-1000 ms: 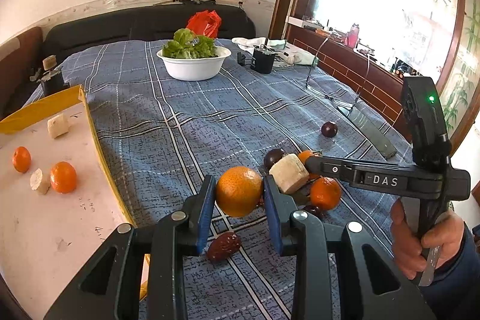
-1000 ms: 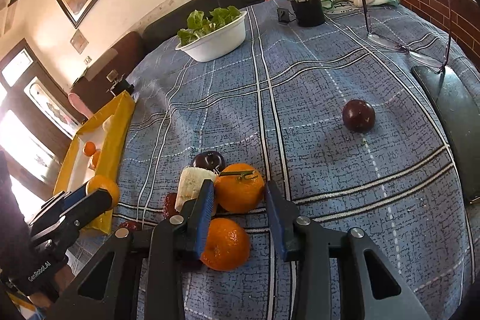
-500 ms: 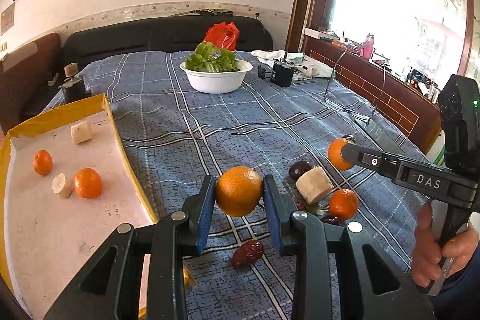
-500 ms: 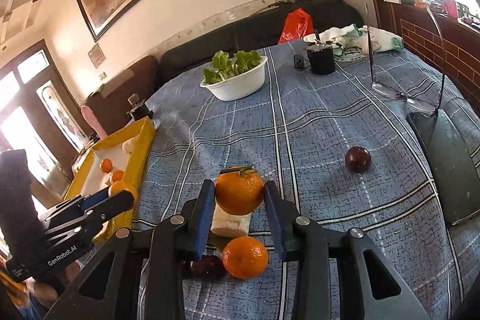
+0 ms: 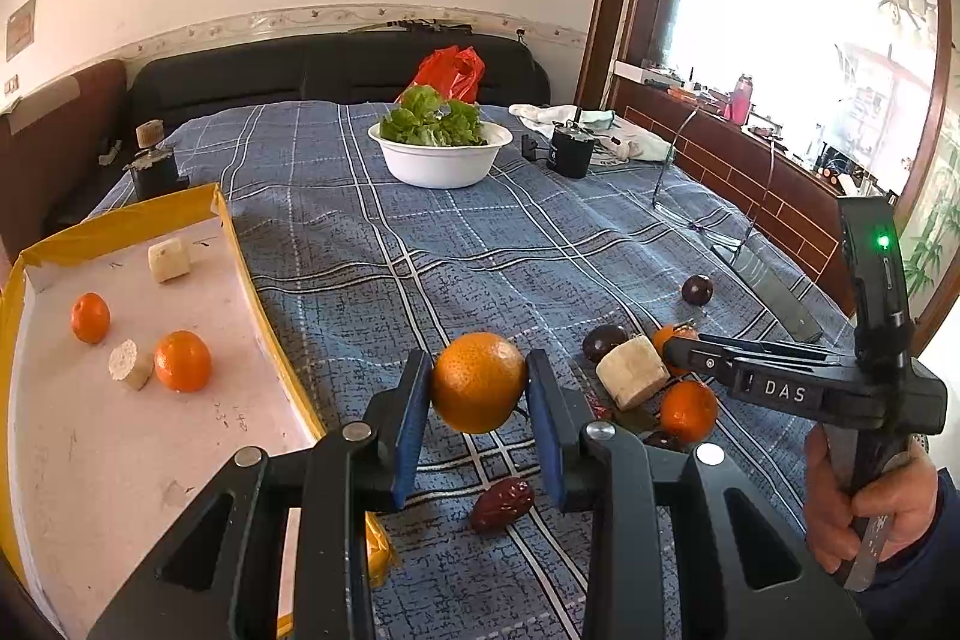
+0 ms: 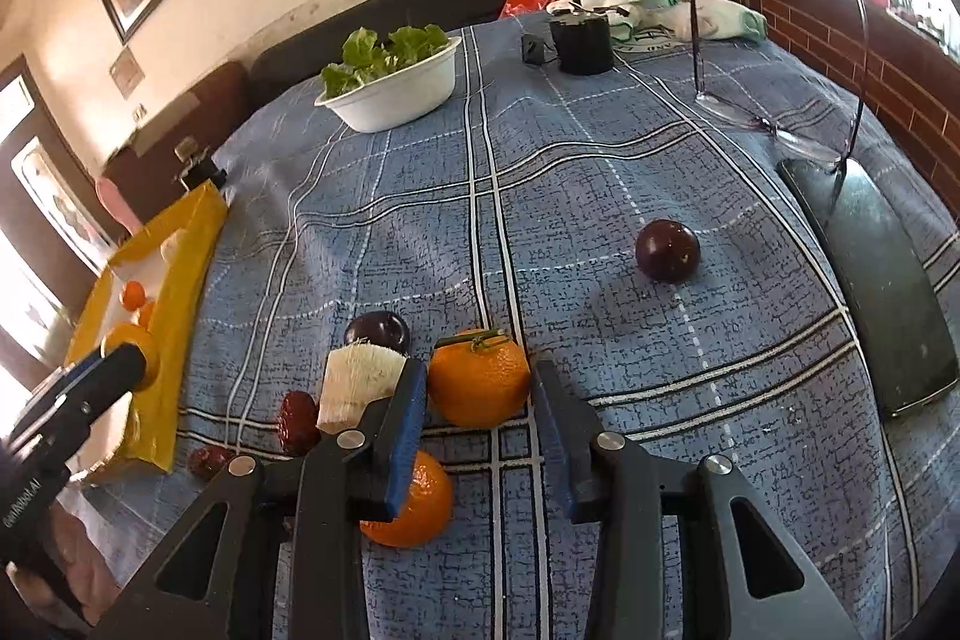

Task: Organize fruits

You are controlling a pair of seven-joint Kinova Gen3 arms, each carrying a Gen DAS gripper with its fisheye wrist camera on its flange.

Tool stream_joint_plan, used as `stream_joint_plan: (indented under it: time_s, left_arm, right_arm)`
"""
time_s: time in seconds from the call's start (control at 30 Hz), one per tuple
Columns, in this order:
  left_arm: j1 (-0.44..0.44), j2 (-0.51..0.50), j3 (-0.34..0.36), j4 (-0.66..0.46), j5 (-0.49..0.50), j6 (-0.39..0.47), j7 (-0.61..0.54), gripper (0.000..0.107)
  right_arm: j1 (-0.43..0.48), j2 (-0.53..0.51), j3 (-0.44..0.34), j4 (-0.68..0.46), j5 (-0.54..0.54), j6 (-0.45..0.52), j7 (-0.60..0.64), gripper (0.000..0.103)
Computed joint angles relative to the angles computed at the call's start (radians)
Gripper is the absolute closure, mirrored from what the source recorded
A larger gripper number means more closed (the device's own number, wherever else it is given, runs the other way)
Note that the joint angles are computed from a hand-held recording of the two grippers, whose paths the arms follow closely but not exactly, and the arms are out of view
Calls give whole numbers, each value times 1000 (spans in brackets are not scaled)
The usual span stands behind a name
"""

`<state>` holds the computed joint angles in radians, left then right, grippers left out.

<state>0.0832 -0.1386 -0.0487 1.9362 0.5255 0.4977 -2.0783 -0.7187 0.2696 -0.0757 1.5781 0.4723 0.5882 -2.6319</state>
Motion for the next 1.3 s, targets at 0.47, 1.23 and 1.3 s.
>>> stream_joint_plan:
  time_s: [0.47,1.23,1.3]
  left_arm:
    - [-3,-3,-6,3,7,-8,13,77]
    - [-260,32,-71,-89,-213,93,527,76]
    - [-268,42,-74,-95,-237,104,573,76]
  right_arm:
    - [-26,-26,27,45,62,-60,-70,64]
    - [-4,164,-252,-362,-150,43,394,63]
    - [-85,221,-164,-454,-206,82,475,63]
